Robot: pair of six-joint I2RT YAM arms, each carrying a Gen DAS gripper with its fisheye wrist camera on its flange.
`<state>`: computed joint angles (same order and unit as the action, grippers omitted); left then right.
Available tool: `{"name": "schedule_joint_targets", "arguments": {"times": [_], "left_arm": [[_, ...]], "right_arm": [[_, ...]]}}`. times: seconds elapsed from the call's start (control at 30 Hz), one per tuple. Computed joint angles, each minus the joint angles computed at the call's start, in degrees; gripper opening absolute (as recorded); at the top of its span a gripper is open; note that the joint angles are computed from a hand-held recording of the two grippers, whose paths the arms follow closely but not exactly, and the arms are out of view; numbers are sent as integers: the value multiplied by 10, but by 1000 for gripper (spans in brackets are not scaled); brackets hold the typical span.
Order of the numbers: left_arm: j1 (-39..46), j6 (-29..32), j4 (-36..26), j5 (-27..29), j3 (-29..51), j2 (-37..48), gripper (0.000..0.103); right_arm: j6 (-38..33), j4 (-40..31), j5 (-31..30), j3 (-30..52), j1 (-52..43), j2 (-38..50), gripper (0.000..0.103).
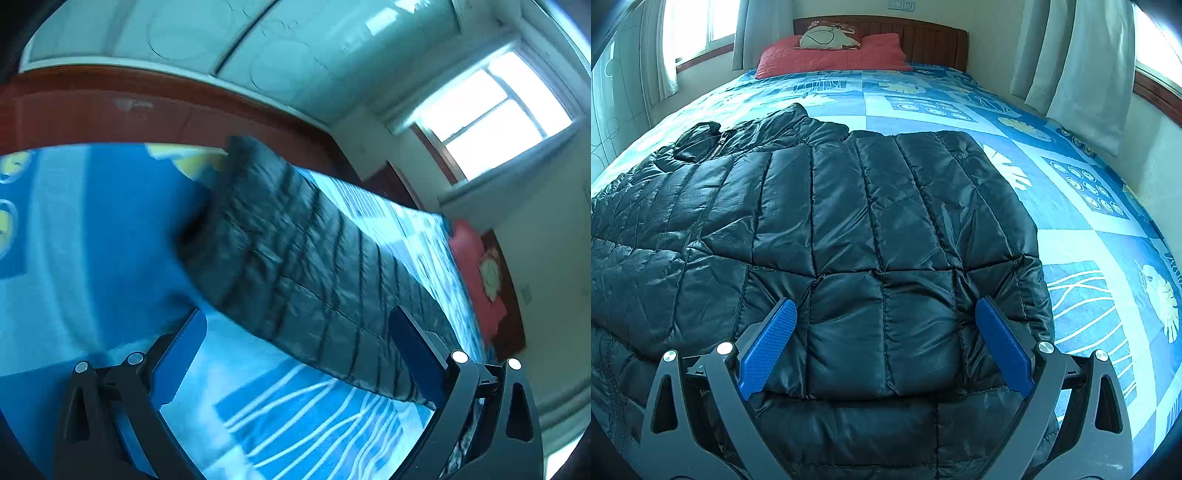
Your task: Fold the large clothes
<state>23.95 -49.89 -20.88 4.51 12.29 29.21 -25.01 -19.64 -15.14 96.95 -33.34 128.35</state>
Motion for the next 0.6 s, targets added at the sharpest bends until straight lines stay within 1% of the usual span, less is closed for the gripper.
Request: {"name": "schedule_joint_targets", "arguments": {"times": [0.03, 0.07, 0.13, 0.27, 0.33, 0.4, 0.43, 0.47, 0.5, 0.53, 0.57, 0.6], "left_arm": [[3, 8, -11, -13, 0, -12, 98], [14, 21, -8, -14, 2, -1, 98], [43, 38, 14, 16, 0, 32, 98], [51, 45, 77, 19, 1, 86, 98], [40, 34, 102, 2, 2, 107, 97], [23, 31, 127, -23, 7, 135, 89], [20, 36, 127, -37, 12, 144, 76], [20, 40, 126, -44, 17, 155, 66], [21, 41, 133, -49, 16, 158, 63], [14, 32, 145, -60, 12, 168, 52], [17, 30, 149, -62, 12, 175, 47], [21, 26, 150, -61, 12, 178, 45]], "right_arm": [[0, 0, 0, 0, 0, 0, 97], [0, 0, 0, 0, 0, 0, 97], [0, 0, 0, -1, 0, -1, 97], [0, 1, 1, -1, 0, -1, 97], [0, 1, 0, -1, 0, -1, 97], [0, 1, 0, -1, 0, -1, 97], [0, 1, 1, -1, 0, -1, 97], [0, 2, 1, -3, 0, -2, 97], [0, 2, 1, -2, 1, -1, 97], [0, 2, 1, -3, 0, -2, 97], [0, 2, 1, -2, 0, -1, 97], [0, 2, 1, -2, 0, -1, 97]]}}
